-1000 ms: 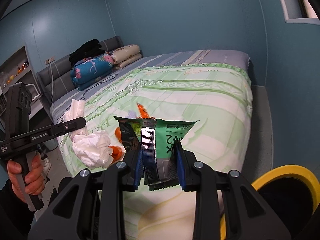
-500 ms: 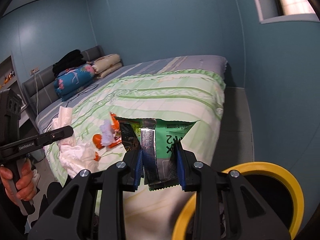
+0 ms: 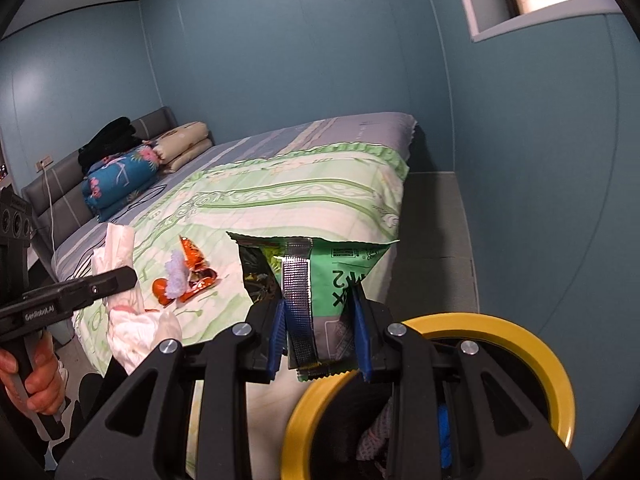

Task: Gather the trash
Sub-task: 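Lift and carry the tissue and green wrapper with both tools to the yellow bin, then open both tools to drop the tissue and green wrapper into the bin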

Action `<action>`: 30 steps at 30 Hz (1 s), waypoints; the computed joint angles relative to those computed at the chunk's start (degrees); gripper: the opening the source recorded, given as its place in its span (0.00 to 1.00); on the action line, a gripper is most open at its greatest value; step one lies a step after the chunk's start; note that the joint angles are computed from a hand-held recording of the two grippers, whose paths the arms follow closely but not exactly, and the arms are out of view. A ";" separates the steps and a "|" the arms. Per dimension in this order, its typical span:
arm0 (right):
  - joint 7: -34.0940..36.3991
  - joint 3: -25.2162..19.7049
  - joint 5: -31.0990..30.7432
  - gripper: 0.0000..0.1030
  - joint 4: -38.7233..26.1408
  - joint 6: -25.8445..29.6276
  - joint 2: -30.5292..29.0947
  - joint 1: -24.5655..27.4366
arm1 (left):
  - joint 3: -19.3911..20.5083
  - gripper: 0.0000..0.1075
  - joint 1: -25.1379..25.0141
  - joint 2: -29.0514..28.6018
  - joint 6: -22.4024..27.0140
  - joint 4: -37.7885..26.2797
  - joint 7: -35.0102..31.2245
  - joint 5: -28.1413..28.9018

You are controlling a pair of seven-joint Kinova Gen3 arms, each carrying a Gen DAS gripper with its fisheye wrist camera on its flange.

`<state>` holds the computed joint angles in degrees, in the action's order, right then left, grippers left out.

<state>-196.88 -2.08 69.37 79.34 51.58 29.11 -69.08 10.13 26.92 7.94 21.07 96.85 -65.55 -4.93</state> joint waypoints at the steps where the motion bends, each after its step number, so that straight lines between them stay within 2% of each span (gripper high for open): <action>1: -0.37 0.05 0.02 0.27 0.44 0.26 -0.26 -0.13 | 0.68 0.12 -0.10 0.64 0.35 -0.67 -0.99 0.60; 7: -2.76 -0.46 0.33 0.27 2.56 2.59 -1.35 -0.26 | 2.09 0.12 0.92 3.44 1.94 -3.83 -4.57 2.81; 16: -3.58 -2.34 -1.26 0.27 4.18 6.09 -2.38 0.55 | 1.48 0.12 5.31 7.41 6.55 -9.02 -5.54 1.51; 21: -5.74 -2.89 -2.50 0.27 6.14 6.05 -3.31 1.67 | 1.06 0.12 7.42 10.28 8.71 -12.27 -5.56 1.01; 30: -8.11 -3.74 -4.35 0.27 9.15 3.46 -4.28 4.30 | 2.06 0.12 9.09 15.41 11.92 -17.15 -8.95 3.47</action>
